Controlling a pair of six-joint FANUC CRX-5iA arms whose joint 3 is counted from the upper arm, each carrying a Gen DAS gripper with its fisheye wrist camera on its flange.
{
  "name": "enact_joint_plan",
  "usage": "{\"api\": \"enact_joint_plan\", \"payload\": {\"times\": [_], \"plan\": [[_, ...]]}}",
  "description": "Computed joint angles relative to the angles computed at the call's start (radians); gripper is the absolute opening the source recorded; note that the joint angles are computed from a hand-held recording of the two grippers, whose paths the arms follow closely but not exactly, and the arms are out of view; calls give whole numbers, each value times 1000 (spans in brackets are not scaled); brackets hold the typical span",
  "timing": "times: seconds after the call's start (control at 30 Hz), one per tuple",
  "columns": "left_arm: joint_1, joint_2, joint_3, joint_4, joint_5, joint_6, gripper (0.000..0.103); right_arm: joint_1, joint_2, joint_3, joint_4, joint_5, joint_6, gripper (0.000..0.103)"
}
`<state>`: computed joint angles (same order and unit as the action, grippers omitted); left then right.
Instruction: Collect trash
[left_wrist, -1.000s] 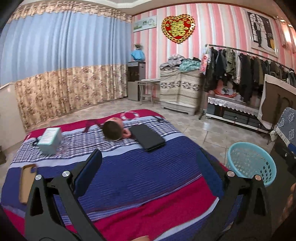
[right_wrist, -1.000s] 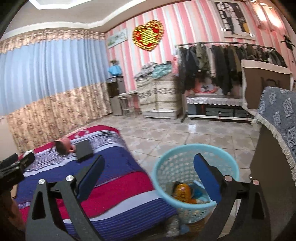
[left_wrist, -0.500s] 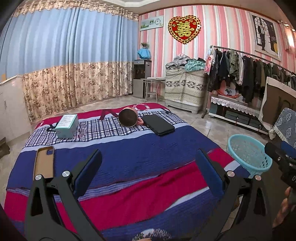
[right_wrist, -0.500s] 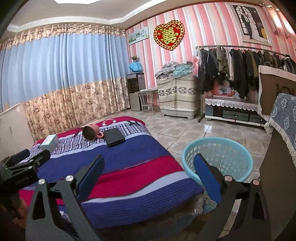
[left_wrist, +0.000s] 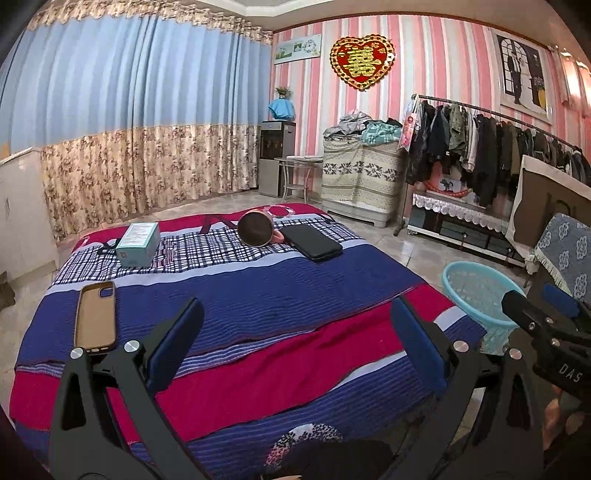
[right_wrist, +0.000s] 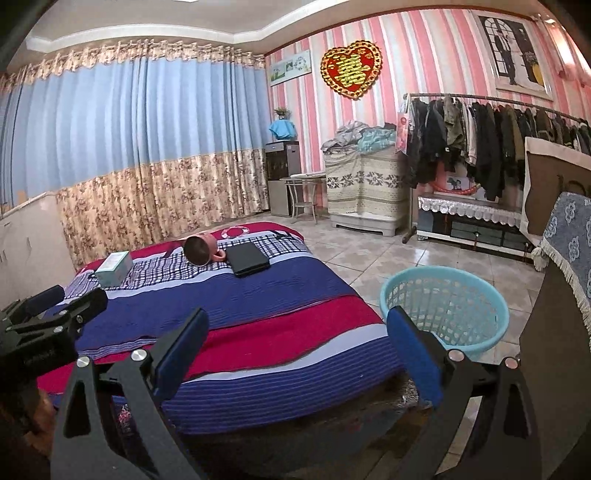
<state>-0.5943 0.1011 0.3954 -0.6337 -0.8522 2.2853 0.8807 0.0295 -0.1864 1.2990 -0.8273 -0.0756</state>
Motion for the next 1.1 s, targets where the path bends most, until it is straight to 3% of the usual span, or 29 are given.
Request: {"api": "enact_joint_plan", "payload": {"times": [1.1], "plan": [[-24,-12,-7,-65,-33,43,97,16,11,5,40,-30,1,96]]}}
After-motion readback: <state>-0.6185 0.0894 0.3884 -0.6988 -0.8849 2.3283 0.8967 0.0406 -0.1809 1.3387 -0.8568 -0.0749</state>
